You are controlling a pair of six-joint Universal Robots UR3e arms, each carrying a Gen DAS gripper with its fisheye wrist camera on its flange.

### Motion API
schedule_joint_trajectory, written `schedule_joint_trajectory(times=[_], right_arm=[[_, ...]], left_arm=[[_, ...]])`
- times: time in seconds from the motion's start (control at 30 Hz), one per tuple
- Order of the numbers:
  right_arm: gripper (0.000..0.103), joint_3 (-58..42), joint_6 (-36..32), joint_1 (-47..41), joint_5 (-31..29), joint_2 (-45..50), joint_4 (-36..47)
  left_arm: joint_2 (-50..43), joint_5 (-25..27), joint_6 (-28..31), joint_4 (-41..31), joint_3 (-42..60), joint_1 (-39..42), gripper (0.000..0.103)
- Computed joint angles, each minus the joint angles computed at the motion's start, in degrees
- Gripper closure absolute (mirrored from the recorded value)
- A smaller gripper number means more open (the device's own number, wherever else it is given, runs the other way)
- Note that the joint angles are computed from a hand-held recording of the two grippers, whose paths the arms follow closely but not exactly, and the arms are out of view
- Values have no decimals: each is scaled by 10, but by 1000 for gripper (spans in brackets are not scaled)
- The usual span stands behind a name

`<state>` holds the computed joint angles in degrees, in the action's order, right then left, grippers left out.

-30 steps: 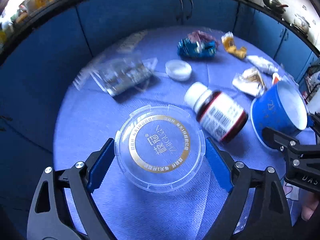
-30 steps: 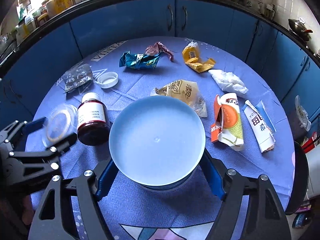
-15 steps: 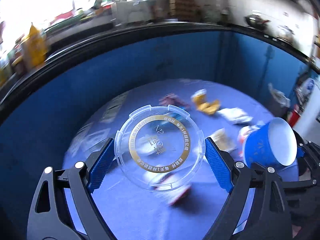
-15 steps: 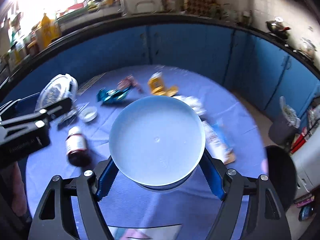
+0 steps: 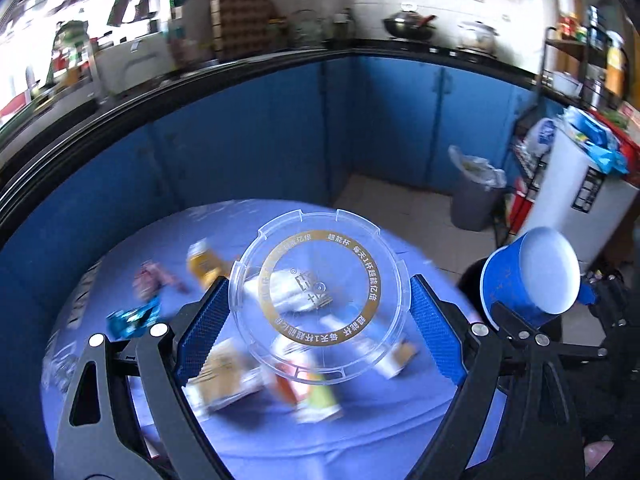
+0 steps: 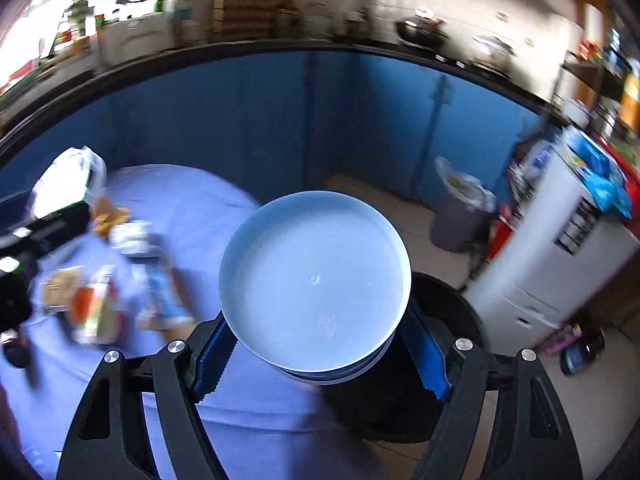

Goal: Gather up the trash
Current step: 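Carry both items to the black bin and open the right gripper to drop the bowl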

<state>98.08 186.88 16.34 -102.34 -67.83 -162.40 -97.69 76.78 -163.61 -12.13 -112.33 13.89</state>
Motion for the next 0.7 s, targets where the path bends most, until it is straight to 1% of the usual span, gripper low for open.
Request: schedule_joint_trajectory(times=[0.1,0.2,0.33,0.4,0.47,0.7], right_arm=[[28,36,-3,-40,10,-12,-14],[27,60,-4,-76,42,-19,-25],[26,60,-4,-91,35,-8,-43],[17,63,-7,-94,26,-6,-58],[15,71,-12,-99,14,-5,-80],[14,107,-21,-146,51,-24,-99]], left_arm=[[-36,18,-14,-10,49,-44,16],[-63,31,-24,-15,88,-76,16],[-92,41,-34,-25,133,-106,16],[-104,47,-39,-27,148,-119,16],[-115,49,-42,-33,163,-129,16],[-162,58,-49,-66,227,-173,16]])
